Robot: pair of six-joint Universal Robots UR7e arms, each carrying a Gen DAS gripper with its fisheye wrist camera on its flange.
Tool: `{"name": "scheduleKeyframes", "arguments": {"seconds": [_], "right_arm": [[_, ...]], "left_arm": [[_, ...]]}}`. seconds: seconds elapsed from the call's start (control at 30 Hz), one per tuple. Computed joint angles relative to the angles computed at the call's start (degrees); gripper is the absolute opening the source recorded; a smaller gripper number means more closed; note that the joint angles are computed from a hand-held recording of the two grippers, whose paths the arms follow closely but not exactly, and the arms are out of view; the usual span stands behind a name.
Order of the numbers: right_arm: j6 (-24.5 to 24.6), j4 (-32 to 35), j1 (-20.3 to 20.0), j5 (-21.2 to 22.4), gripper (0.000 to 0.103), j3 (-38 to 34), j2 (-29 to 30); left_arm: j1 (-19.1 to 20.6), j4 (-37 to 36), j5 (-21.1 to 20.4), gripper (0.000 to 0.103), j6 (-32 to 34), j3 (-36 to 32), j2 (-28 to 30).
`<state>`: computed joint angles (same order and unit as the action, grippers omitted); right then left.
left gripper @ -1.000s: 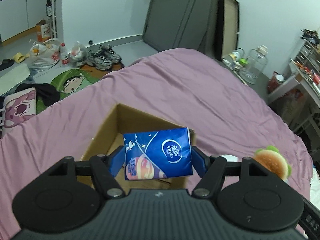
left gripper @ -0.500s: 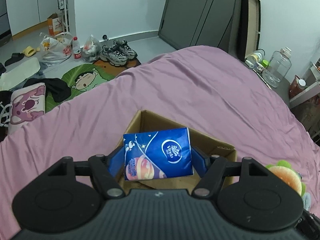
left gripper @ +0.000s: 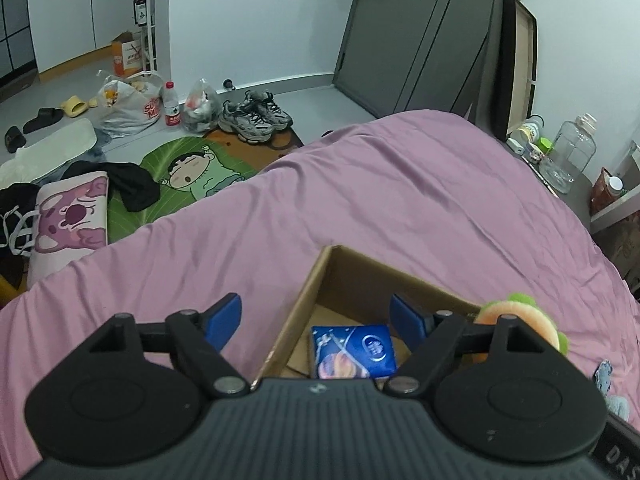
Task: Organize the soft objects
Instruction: 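Lower the burger toy into the box and open the right tool, then move both tools back toward the grey fluffy plush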
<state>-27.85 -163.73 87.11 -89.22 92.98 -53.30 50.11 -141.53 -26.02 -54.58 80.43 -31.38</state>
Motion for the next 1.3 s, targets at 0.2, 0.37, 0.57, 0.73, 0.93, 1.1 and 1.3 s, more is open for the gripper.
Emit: {"name": "scheduleKeyframes", "arguments": {"seconds": [0.2,0.37,0.57,0.73,0.93,1.1,1.3], "right_arm": [[0.64,-3.16,0.38,-1.43,0.069,1.57,-0.65],[0.62,-2.09,0.16,-1.95,0.069,2.72,-2.78],[0.87,-0.76,0.03,-4.57,0.072,3.72,-5.7],[0.79,-0.49,-0.61,-5.48,0.081,4.09,-8.35],[0.62,1.25,-1.93,-4.72,0.094,4.58,-12.13],[-0.42,4.15,-3.48,-2.99,0.103,3.66,-15.0],[1.05,4.96,-6.59,-2.36,0.103,2.15,-17.36]], "left_arm": [[-0.82,4.31,0.8,0.08,-4.79,1.35,-1.53],[-1.66,8.8,-0.9,0.08,-9.48,1.75,-2.53],[-3.76,12.54,-0.9,0.082,-12.83,2.34,-3.49],[-5.77,13.34,0.07,0.094,-14.05,1.92,-3.24],[-8.28,19.94,1.88,0.103,-17.41,-0.96,-1.73],[-10.09,18.73,2.31,0.103,-15.44,-1.85,-0.69],[-12.07,14.16,3.18,0.103,-11.74,-3.22,1.78]]}}
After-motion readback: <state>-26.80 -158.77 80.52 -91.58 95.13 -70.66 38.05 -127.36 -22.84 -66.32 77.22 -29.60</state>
